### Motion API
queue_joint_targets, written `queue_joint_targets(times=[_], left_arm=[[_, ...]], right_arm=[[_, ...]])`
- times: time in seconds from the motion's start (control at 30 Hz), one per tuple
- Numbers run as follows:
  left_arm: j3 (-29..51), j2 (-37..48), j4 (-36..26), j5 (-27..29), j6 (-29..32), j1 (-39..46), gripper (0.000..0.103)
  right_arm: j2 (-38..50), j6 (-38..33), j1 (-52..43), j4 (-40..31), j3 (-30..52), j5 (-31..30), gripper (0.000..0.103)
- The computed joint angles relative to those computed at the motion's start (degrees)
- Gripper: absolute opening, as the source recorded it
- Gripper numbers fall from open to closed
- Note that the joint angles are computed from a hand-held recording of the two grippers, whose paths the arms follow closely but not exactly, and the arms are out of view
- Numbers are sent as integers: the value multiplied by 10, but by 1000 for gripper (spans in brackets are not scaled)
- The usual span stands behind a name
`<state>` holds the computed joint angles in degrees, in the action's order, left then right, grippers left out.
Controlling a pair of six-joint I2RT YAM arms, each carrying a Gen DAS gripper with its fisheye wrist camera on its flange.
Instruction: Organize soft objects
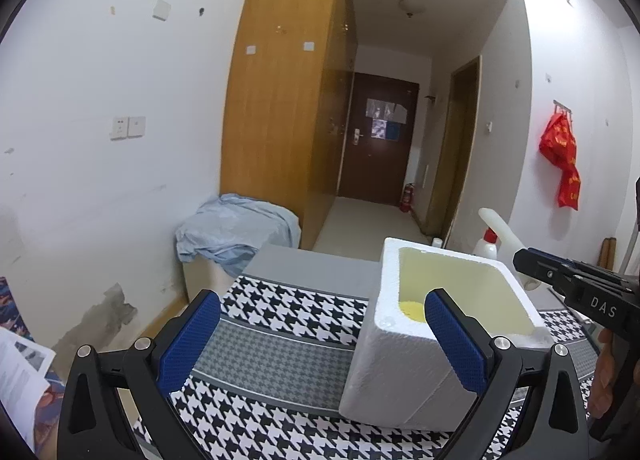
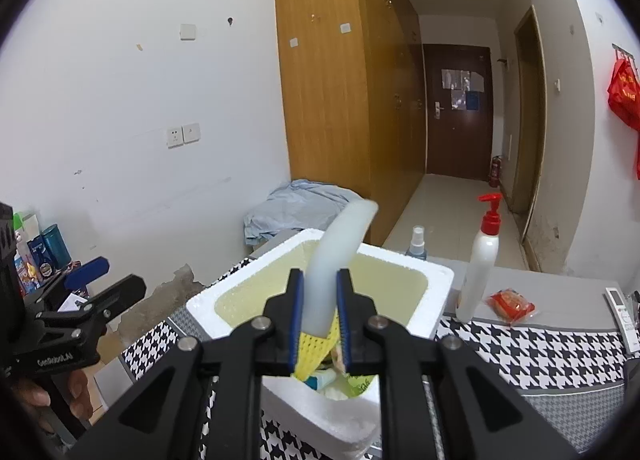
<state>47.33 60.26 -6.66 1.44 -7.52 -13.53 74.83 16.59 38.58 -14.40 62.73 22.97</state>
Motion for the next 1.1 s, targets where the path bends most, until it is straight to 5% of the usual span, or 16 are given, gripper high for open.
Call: queue_joint_targets(times=[0.3, 0.4, 0.53, 0.93, 1.1], left_arm=[[-15, -25, -12, -48, -5, -22, 102], [-14, -29, -18, -59, -3, -27, 102], [-17, -34, -21, -65, -4, -27, 102], [-21, -63, -41, -94, -7, -61, 102], [-21, -85, -54, -120, -8, -98, 102]], right_arm=[[19, 0, -18, -8, 16, -26, 22], [22, -1, -18, -14, 20, -33, 38], [11, 4, -10, -12, 15, -32, 72], [-44, 0, 10, -16, -18, -8, 74], [-89, -2, 22, -20, -44, 9, 89]])
